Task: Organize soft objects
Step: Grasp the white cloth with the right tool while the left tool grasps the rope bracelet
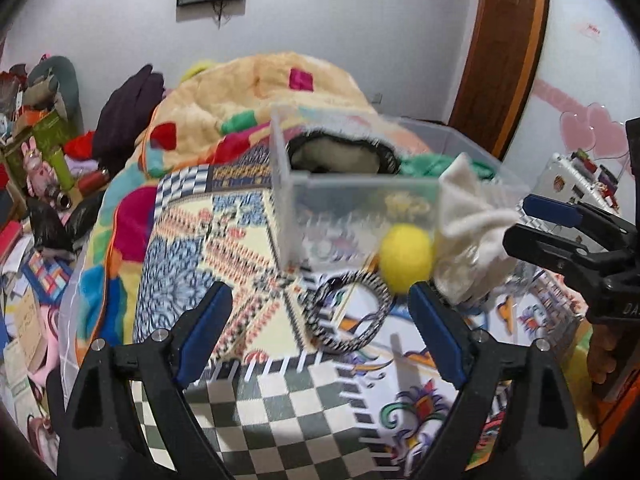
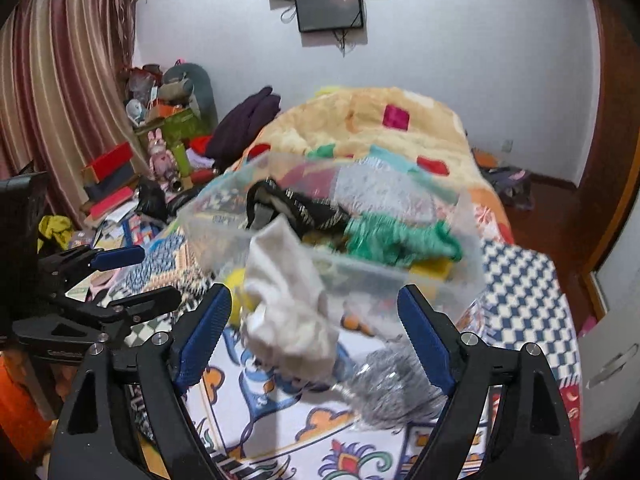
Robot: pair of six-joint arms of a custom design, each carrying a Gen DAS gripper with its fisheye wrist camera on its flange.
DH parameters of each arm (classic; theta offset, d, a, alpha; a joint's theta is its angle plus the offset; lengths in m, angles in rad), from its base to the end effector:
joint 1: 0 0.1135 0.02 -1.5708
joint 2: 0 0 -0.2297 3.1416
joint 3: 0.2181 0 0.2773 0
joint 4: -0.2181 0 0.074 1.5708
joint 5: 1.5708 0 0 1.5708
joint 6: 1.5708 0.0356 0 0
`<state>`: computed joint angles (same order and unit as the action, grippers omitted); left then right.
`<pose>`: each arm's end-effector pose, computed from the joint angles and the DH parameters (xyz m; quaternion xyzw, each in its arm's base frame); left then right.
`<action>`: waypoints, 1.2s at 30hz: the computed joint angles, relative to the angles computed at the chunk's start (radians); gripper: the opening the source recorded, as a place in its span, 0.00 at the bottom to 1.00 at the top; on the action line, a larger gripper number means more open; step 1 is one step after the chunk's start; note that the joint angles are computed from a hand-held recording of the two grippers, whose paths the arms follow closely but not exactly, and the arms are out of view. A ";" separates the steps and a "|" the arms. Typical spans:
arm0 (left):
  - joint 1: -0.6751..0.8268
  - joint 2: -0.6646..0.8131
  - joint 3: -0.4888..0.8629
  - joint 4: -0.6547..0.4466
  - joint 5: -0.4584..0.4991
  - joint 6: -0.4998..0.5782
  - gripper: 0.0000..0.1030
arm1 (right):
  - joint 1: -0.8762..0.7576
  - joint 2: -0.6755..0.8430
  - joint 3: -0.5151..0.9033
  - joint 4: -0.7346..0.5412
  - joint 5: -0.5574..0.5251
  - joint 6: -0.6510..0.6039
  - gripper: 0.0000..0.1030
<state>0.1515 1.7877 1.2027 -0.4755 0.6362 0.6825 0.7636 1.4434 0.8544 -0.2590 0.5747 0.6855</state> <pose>0.3773 0.0362 0.1488 0.3173 0.8662 -0.1796 0.3418 0.2431 0.2059 0.1629 0.0651 0.9003 0.0262 0.4296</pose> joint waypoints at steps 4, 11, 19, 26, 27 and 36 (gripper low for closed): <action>0.008 0.038 0.009 0.000 -0.007 0.002 0.68 | -0.009 0.038 -0.006 0.030 -0.068 0.011 0.80; 0.011 0.089 0.040 -0.037 0.002 0.036 0.36 | -0.021 0.083 0.010 0.037 -0.125 0.028 0.54; 0.010 0.067 0.009 -0.020 0.018 0.060 0.09 | -0.015 0.045 -0.028 0.049 -0.111 0.046 0.20; 0.028 -0.014 -0.047 0.024 0.051 0.063 0.06 | 0.013 -0.033 -0.066 0.033 -0.048 0.065 0.18; 0.032 -0.024 -0.048 0.021 0.062 0.063 0.06 | 0.020 -0.047 -0.069 0.026 -0.034 0.067 0.18; 0.037 -0.101 -0.025 0.031 0.155 -0.006 0.06 | 0.047 -0.150 -0.076 -0.003 0.080 0.045 0.18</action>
